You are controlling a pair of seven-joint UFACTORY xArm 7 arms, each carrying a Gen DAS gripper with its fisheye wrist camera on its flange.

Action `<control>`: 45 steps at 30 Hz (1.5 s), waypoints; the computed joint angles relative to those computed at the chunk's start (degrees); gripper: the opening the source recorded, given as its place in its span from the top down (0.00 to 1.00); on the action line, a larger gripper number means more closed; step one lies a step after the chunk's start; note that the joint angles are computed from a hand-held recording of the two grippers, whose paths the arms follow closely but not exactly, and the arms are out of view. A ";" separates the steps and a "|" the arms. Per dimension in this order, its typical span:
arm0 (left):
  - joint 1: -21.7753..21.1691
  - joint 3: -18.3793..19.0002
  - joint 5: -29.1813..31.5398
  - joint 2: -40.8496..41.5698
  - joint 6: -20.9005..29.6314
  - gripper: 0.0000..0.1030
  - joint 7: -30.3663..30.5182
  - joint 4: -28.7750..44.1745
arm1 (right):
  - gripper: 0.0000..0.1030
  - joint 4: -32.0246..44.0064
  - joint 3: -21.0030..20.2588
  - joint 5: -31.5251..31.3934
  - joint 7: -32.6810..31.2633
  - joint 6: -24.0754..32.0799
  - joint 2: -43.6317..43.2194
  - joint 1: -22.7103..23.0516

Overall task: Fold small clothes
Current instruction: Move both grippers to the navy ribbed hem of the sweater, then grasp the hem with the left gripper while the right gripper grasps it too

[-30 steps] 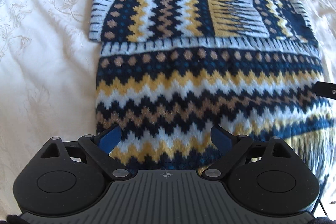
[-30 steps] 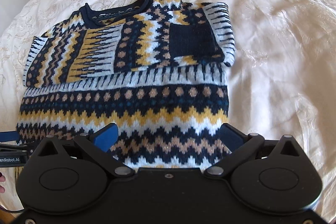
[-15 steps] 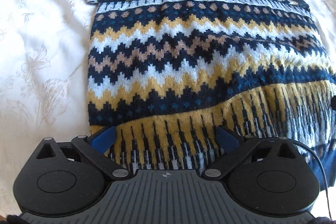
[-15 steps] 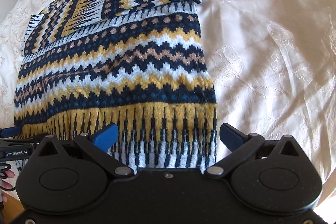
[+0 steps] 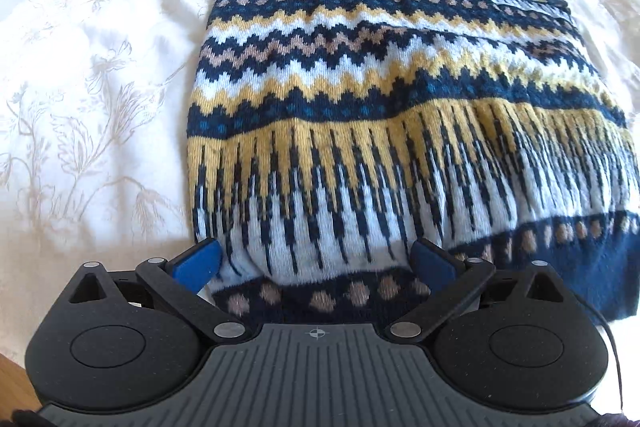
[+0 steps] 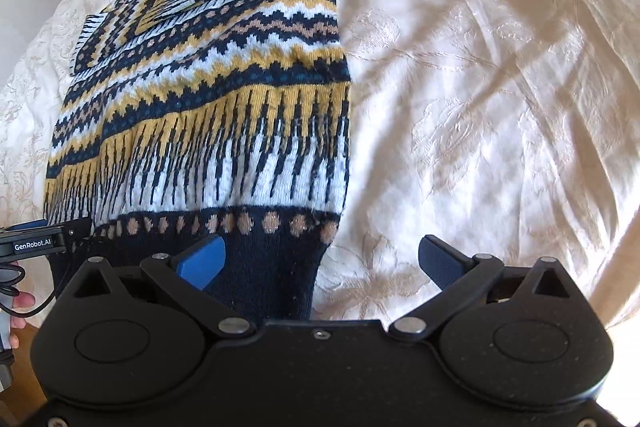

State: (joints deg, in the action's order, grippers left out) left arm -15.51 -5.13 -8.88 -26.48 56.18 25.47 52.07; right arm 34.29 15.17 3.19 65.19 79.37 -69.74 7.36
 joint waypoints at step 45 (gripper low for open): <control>3.92 6.34 -12.00 -2.47 13.87 0.76 4.31 -0.81 | 0.27 -9.09 -1.11 5.05 6.05 -11.76 -3.04 5.22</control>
